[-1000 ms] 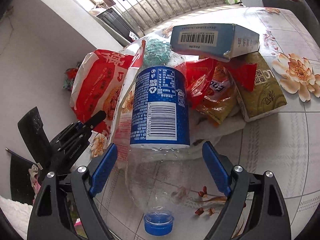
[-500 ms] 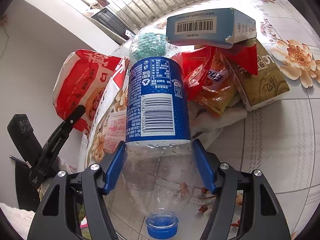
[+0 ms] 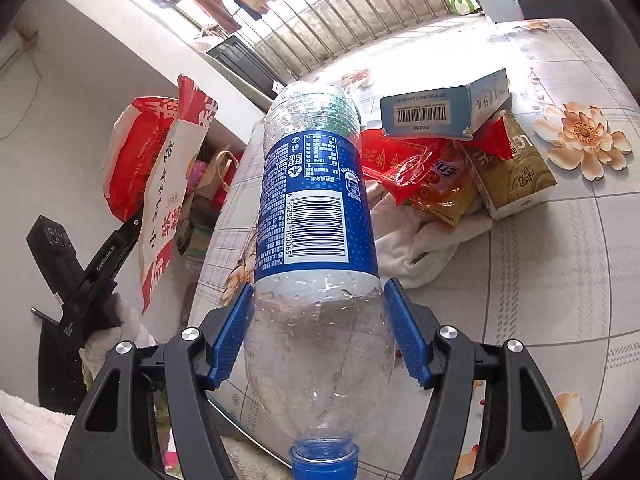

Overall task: Collect trash
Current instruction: 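Carry the snack bag and Pepsi bottle to the wastebasket and release them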

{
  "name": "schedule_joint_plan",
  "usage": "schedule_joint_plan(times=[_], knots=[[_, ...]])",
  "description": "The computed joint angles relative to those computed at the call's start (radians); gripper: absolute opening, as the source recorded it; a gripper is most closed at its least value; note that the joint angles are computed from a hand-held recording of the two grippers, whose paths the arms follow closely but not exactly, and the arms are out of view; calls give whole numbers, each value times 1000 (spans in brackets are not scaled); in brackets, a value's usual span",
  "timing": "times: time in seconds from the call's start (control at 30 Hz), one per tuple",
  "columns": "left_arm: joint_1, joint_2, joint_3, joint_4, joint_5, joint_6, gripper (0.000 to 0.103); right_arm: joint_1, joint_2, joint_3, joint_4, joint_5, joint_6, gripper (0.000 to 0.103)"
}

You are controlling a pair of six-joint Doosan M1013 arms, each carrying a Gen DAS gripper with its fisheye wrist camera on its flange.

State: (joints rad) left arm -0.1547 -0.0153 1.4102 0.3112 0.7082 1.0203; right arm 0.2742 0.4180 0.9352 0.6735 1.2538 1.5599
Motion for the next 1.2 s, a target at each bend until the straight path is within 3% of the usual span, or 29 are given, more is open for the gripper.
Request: schedule_joint_plan(times=[0.43, 0.7, 1.2], knots=[[-25, -14, -31, 32, -32, 25, 10, -73, -160, 204, 112, -172, -78, 65], [-59, 16, -91, -25, -33, 152, 10, -104, -222, 276, 141, -278, -65, 65], [-178, 118, -238, -195, -37, 458, 10, -204, -345, 437, 140, -494, 1, 65]])
